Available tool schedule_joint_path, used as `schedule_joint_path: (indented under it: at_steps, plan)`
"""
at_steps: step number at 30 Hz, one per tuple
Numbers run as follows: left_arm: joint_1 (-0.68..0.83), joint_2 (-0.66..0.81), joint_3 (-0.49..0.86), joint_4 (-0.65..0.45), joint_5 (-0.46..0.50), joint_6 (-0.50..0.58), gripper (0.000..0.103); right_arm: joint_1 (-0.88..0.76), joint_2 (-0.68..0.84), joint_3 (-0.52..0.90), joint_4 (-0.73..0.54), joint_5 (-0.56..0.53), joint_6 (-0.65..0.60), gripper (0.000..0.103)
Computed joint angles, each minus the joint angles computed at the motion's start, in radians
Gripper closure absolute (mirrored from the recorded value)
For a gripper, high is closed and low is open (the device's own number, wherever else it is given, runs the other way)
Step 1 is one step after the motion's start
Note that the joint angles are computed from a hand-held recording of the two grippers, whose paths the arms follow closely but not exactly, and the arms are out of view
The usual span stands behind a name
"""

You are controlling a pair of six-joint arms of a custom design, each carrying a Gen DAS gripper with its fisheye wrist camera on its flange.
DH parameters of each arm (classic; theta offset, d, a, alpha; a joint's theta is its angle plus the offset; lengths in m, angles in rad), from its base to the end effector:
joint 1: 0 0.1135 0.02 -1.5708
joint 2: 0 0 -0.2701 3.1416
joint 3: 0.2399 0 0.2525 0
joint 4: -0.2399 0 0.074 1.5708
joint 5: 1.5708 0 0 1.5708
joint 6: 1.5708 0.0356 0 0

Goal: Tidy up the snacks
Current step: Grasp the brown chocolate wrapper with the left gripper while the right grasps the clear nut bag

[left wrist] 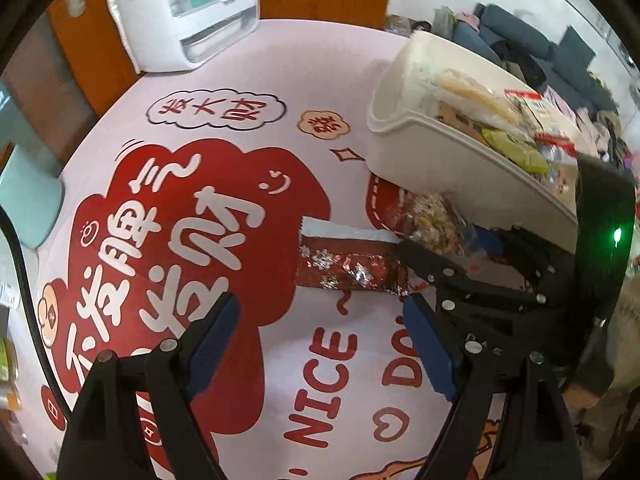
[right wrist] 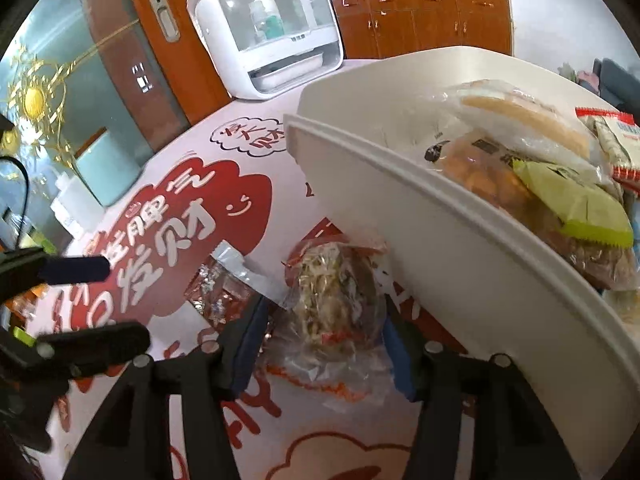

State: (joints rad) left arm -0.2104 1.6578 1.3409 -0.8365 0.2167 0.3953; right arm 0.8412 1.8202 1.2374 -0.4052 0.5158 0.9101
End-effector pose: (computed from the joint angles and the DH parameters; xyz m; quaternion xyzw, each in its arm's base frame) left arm 0.3302 -0.0784 0.2637 0.3115 0.9216 -0.0863 0.2149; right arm 0.2679 0.2732 0.2027 0.1051 0.9231 0.0569 0.3655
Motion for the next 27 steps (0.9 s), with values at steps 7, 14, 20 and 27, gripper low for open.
schedule_joint_path:
  at_steps: [7, 14, 20, 27]
  plan:
    - [-0.011, 0.059, 0.030, 0.026, -0.037, -0.099, 0.020, 0.022, -0.053, -0.053, -0.009, 0.031, -0.062, 0.060]
    - [-0.091, 0.171, 0.125, 0.005, -0.135, -0.197, 0.020, 0.090, -0.246, -0.200, 0.006, 0.059, -0.141, 0.060]
    - [-0.126, 0.255, 0.240, -0.071, -0.124, -0.287, 0.020, 0.158, -0.442, -0.279, 0.005, 0.097, -0.205, 0.060]
    - [-0.136, 0.360, 0.351, -0.143, -0.148, -0.533, 0.022, 0.148, -0.536, -0.278, -0.007, 0.131, -0.240, 0.060]
